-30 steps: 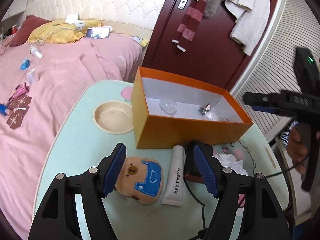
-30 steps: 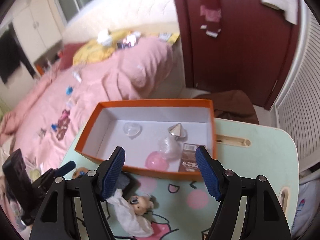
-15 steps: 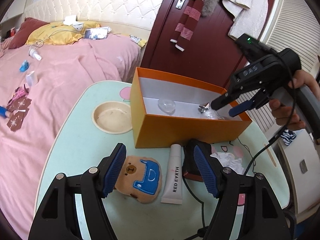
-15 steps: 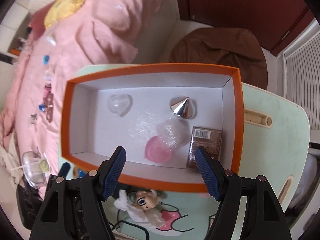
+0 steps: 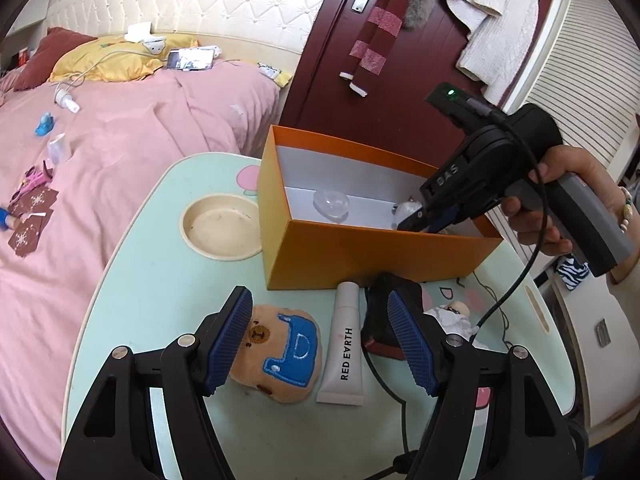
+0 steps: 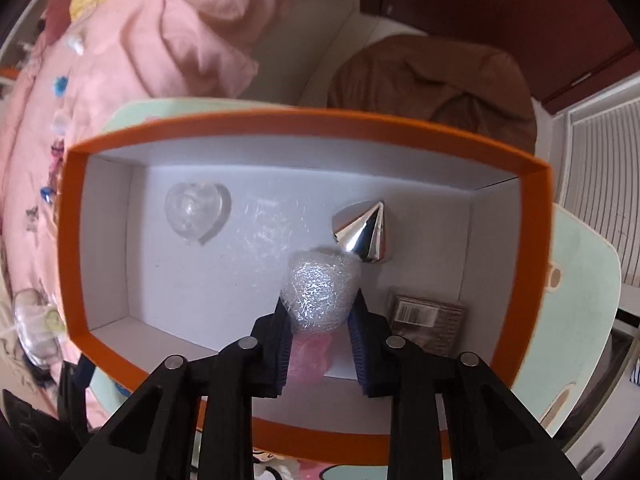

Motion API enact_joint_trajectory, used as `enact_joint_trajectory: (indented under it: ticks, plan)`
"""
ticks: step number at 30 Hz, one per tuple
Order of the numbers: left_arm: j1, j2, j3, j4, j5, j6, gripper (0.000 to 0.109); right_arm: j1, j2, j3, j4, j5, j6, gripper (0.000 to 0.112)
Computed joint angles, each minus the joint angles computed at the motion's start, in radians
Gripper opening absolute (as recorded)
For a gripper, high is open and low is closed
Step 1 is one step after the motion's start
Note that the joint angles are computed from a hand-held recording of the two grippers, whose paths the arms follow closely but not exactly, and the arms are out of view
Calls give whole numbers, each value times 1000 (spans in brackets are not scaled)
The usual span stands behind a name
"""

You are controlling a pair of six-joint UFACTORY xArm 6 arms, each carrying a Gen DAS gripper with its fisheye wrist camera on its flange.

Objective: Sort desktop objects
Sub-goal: 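Grasp the wrapped pink item in the box and place it on the table with the right gripper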

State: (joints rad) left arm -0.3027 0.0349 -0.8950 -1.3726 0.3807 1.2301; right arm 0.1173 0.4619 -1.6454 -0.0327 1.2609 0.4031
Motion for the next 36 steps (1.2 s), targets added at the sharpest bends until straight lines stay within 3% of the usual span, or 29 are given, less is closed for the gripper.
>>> enact_joint_trajectory:
  ticks: [8,12,16,27,31,36]
  plan:
    - [7,-2,1,-2,10,-8,71,16,-196,222,2,-231,-7,25]
    - [11,3,-3,-2,8,-21,71,32,-340,364,84,-362,-66,25]
    - [22,5,-8,-19,20,-22,71,79,-465,495,181,-428,-149,25]
    - [24,11,-17,-134,-48,31,71,169,-539,753,304,-616,-219,27]
    - [26,25,-24,-128,-51,11,71,165,-588,803,332,-669,-262,39]
    - [16,39,-34,-119,-86,8,71,156,-701,919,268,-789,-224,44]
